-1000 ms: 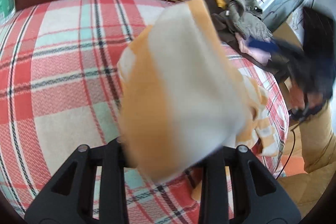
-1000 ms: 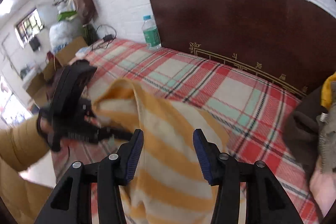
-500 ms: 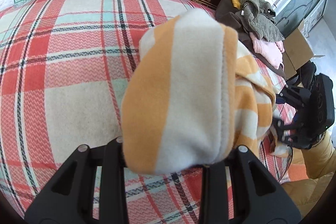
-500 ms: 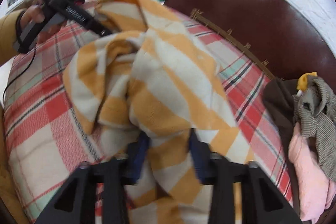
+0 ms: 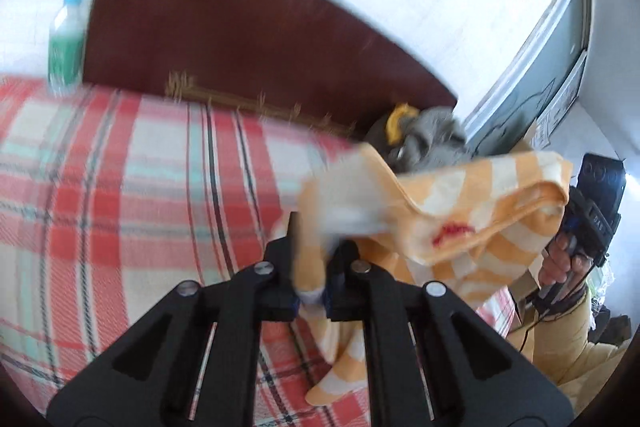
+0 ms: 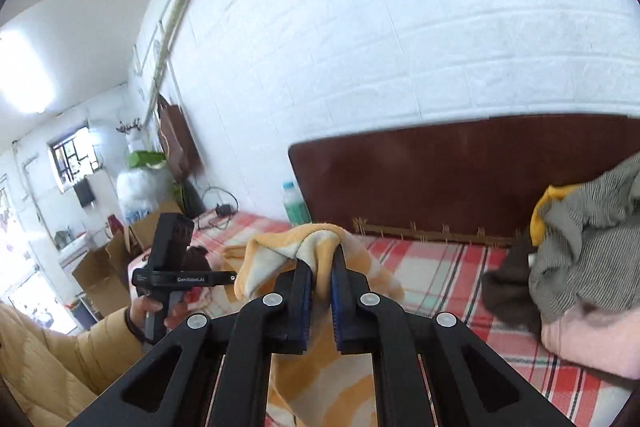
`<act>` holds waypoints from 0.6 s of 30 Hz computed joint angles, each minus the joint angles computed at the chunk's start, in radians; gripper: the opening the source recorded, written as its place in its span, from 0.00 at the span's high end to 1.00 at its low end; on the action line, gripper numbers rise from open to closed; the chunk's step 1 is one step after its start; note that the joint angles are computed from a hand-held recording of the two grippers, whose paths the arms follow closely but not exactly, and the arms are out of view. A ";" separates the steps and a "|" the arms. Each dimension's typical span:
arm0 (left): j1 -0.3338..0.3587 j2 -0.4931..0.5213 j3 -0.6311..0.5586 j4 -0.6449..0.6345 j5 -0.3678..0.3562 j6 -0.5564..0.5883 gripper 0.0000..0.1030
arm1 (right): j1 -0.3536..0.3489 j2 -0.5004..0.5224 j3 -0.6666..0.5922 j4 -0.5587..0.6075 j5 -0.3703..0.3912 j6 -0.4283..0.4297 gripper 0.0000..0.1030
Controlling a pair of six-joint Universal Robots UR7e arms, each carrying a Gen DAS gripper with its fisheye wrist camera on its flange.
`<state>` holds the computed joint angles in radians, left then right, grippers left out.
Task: Fold clothes
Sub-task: 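Lift the sweater with both grippers and shake it open in the air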
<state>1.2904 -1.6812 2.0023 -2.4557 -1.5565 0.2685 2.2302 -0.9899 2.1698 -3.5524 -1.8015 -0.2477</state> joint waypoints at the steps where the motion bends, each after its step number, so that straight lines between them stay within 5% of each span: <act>1: -0.016 -0.021 -0.007 0.005 -0.009 0.003 0.91 | 0.021 -0.011 -0.006 -0.006 0.003 -0.001 0.93; 7: -0.131 -0.179 0.005 0.083 -0.047 0.052 0.91 | 0.129 -0.058 -0.053 -0.008 0.027 -0.009 0.93; 11: -0.197 -0.267 0.082 0.095 0.006 0.061 0.91 | 0.196 -0.082 -0.096 0.042 0.008 -0.009 0.94; 18: -0.269 -0.349 0.026 0.112 -0.017 -0.005 0.91 | 0.304 -0.114 -0.143 0.071 -0.010 -0.001 0.94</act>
